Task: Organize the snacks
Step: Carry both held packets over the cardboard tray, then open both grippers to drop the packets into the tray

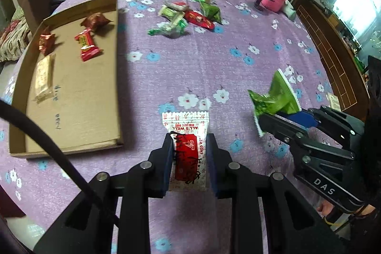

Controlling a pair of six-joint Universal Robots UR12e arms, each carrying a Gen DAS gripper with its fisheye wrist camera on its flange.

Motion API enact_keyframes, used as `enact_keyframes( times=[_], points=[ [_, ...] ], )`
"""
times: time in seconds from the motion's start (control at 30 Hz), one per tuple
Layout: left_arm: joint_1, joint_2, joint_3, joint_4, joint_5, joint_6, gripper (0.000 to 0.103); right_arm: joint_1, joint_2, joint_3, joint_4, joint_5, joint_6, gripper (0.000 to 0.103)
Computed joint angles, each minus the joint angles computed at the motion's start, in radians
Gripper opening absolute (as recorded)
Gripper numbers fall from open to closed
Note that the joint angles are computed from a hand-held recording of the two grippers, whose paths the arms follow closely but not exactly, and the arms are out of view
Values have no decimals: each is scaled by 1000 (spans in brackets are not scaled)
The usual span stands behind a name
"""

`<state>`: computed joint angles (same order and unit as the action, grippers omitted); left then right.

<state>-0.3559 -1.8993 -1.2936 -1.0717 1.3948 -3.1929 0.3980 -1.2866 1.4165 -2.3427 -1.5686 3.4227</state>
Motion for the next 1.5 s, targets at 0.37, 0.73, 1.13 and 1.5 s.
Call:
enact_keyframes(
  times=[0.37,0.73,1.13,1.5],
  points=[
    [92,24,-5,46,48,-75,29,42,149,-226,30,87,-124,31],
    [161,-52,81,-57,163,-141,30,70,364,-535,209,172,-171,31],
    [165,-96,131,-122,195,-165,33,81,443,-669,356,142,-203,33],
    [135,-97,147,-130,299,-183,61,70,381,-581,278,116,-179,33]
  ],
)
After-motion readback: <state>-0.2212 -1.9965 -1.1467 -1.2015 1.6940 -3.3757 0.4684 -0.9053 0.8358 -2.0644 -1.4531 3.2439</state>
